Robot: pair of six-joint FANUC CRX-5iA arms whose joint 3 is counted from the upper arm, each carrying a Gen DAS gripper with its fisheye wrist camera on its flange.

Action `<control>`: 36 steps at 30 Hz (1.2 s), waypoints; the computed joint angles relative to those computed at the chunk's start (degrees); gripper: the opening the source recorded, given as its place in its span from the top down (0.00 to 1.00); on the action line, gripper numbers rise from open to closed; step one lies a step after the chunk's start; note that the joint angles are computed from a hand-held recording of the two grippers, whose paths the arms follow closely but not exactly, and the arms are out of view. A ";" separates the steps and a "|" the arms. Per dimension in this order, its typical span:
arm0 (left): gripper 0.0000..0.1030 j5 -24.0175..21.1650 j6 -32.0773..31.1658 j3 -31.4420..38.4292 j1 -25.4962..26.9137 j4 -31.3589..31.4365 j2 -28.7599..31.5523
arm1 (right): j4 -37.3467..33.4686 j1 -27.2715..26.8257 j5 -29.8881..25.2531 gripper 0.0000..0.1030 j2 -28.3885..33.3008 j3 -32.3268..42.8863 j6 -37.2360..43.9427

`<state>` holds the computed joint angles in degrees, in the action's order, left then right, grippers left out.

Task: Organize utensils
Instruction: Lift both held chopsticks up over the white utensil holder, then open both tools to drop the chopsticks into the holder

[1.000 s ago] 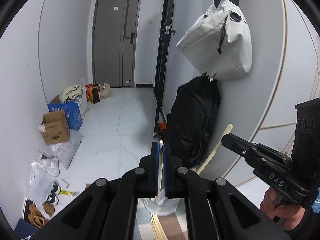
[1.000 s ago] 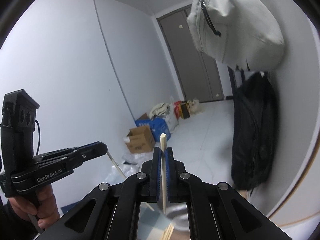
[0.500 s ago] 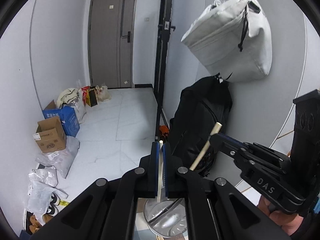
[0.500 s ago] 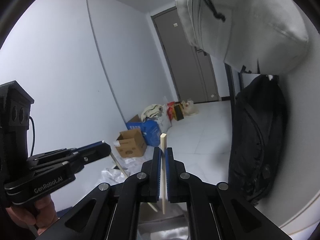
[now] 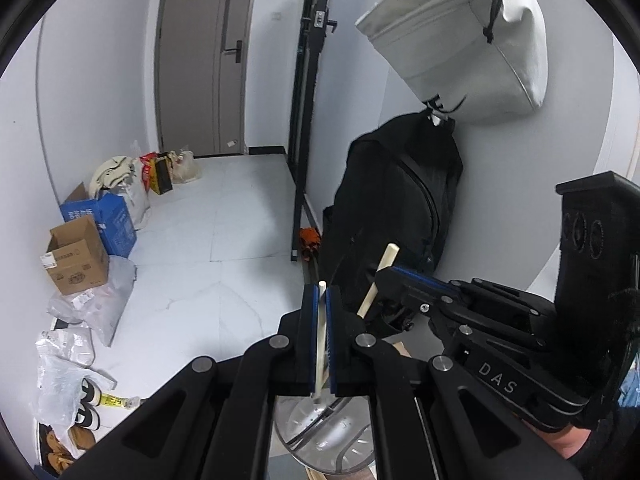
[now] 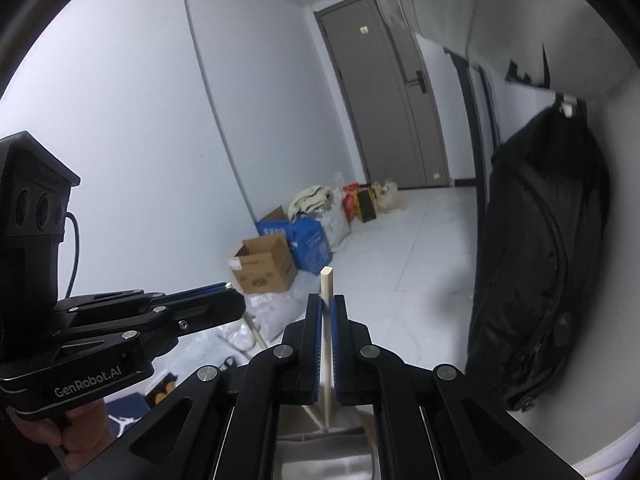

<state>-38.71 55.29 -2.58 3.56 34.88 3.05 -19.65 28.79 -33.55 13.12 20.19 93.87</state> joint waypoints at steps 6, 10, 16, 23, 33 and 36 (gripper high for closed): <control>1.00 -4.83 -6.70 0.07 0.87 6.88 2.05 | -6.66 -2.39 -5.07 0.93 1.93 3.26 3.09; 0.82 -7.02 -4.59 1.78 1.38 5.03 2.65 | -10.45 -4.00 -8.14 0.92 2.48 4.70 3.69; 0.67 -2.88 -0.07 -2.33 2.65 4.01 -1.63 | -9.94 -4.71 -5.96 0.66 -0.61 0.63 -0.02; 0.49 0.93 6.91 -6.67 2.93 -2.24 -6.76 | -6.64 -3.85 -3.82 0.55 -5.76 -6.06 -3.91; 0.31 4.82 18.71 -10.51 1.82 -12.42 -12.64 | -0.37 -0.17 1.72 0.33 -14.11 -16.42 -10.24; 0.26 4.94 20.47 -12.08 1.53 -14.39 -14.41 | 3.03 1.40 3.30 0.29 -16.33 -19.82 -13.31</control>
